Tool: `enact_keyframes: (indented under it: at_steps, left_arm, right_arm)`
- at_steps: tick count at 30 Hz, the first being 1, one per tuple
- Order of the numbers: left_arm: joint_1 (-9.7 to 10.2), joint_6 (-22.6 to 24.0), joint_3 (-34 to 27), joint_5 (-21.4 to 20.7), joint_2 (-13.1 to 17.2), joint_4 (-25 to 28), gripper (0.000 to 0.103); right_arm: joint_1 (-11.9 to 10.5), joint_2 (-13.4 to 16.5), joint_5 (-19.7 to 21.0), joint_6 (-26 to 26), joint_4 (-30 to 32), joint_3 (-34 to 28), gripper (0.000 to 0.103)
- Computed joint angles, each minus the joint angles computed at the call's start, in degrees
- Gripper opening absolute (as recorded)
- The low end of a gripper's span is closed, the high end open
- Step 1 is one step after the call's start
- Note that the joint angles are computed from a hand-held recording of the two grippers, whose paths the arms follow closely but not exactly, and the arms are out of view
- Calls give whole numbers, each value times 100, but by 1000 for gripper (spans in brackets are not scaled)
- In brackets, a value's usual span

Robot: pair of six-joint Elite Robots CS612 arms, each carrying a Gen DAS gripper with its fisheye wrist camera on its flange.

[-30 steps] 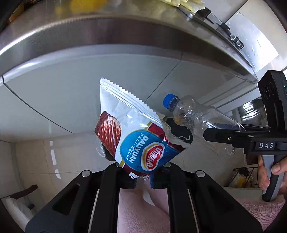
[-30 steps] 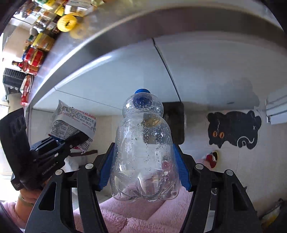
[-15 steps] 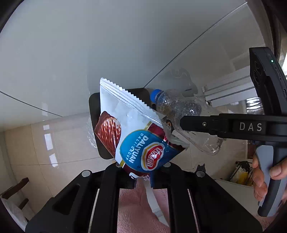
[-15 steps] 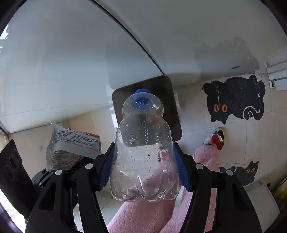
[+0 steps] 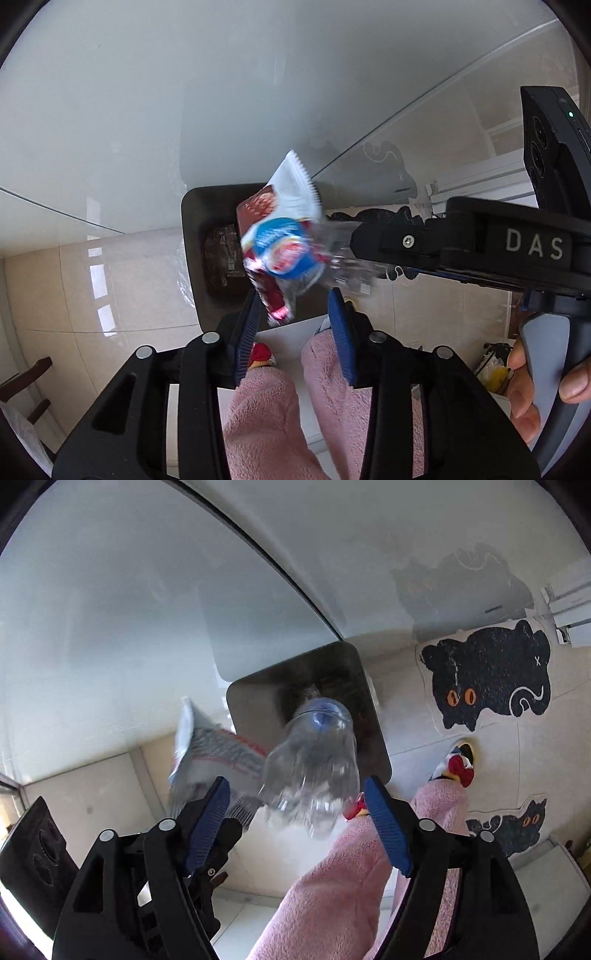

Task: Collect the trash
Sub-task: 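Lower the bottle and snack bag over the bin and open both tools, then grasp the yellow foam net with the left tool while the right tool grasps a yellow bag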

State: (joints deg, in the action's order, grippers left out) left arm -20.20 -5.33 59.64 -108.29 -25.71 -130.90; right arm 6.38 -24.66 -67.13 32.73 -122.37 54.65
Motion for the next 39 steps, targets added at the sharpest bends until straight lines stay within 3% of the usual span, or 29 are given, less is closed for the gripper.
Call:
enact_keyframes:
  at_steps: [10,16,24,29,31,33,39]
  left_arm:
    - [38,30,66,196,-124,-145,42]
    - [22,-40,454,404,-514,-599,58]
    - [39,-33,828,529,-1051,-1286,81]
    - [93,-192,873,466,-1255,-1740,95]
    - [113,-250,855,462,-1335,-1924,95]
    - [123,-317,762,492,-1368,-2063,95]
    - [173,-388,262,729,-1292,-2294,95]
  right_arm:
    - [-13,-204,-127,78,-151,166,82]
    - [-50,-682,-221,-102,-537,630,82]
    - [-103,-1422,-329,-329,-1587,1287,82]
    - [-94,-1744,-797,-611,-2392,1468,90]
    - [-97,-1805,-1007,-742,-2627,1444,92]
    - [-107,-1810,-1203,-823,-2820,1361,100]
    - [-135,-1565,-1437,-1074,-2996,729,100]
